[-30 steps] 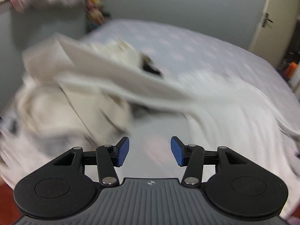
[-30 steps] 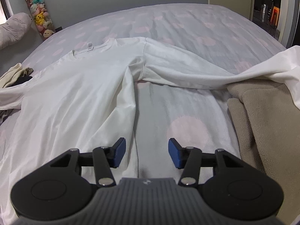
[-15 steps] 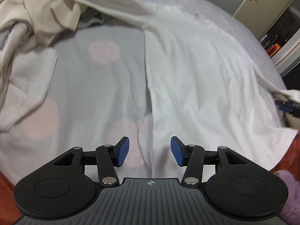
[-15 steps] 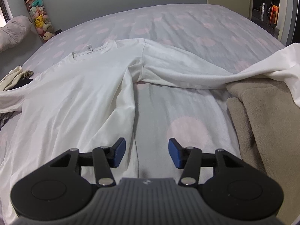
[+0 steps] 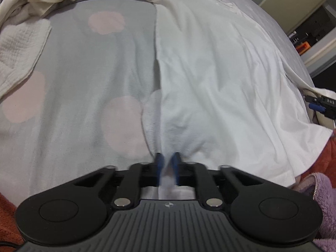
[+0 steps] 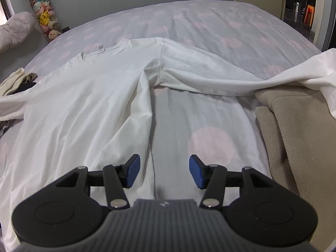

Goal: Fold clothes

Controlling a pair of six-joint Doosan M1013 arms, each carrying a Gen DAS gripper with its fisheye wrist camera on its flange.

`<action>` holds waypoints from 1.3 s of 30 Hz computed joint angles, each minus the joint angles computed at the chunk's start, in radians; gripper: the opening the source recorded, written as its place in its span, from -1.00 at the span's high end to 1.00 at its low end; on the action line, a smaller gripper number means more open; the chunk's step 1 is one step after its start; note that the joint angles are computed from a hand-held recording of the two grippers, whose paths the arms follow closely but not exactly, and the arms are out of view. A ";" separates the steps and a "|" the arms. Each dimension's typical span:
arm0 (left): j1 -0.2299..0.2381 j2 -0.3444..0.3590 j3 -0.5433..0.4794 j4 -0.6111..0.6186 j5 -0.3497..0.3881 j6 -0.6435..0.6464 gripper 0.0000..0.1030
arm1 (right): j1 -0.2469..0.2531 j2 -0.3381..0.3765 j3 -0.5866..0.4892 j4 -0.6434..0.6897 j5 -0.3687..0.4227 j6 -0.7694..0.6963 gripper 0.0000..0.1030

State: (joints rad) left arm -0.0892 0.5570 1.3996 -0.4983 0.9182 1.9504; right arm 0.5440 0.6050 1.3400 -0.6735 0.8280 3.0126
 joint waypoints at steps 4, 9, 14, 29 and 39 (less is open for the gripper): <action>0.008 -0.013 0.009 -0.054 -0.001 0.038 1.00 | -0.011 0.000 -0.018 0.104 0.000 -0.113 -0.08; 0.016 -0.028 0.012 -0.098 -0.017 0.052 1.00 | -0.028 -0.007 -0.041 0.296 0.006 -0.287 -0.14; 0.020 -0.030 0.015 -0.099 -0.020 0.049 1.00 | -0.023 -0.012 -0.067 0.389 0.042 -0.413 -0.14; 0.018 -0.024 0.012 -0.071 -0.013 0.024 1.00 | -0.041 -0.038 -0.081 0.603 0.128 -0.510 0.07; 0.015 -0.020 0.008 -0.059 -0.004 0.025 1.00 | 0.002 -0.024 -0.096 0.545 0.145 -0.509 0.67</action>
State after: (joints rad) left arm -0.0741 0.5373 1.4075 -0.5577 0.9146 1.9758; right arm 0.5455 0.5815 1.2441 -0.1282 0.9727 2.5038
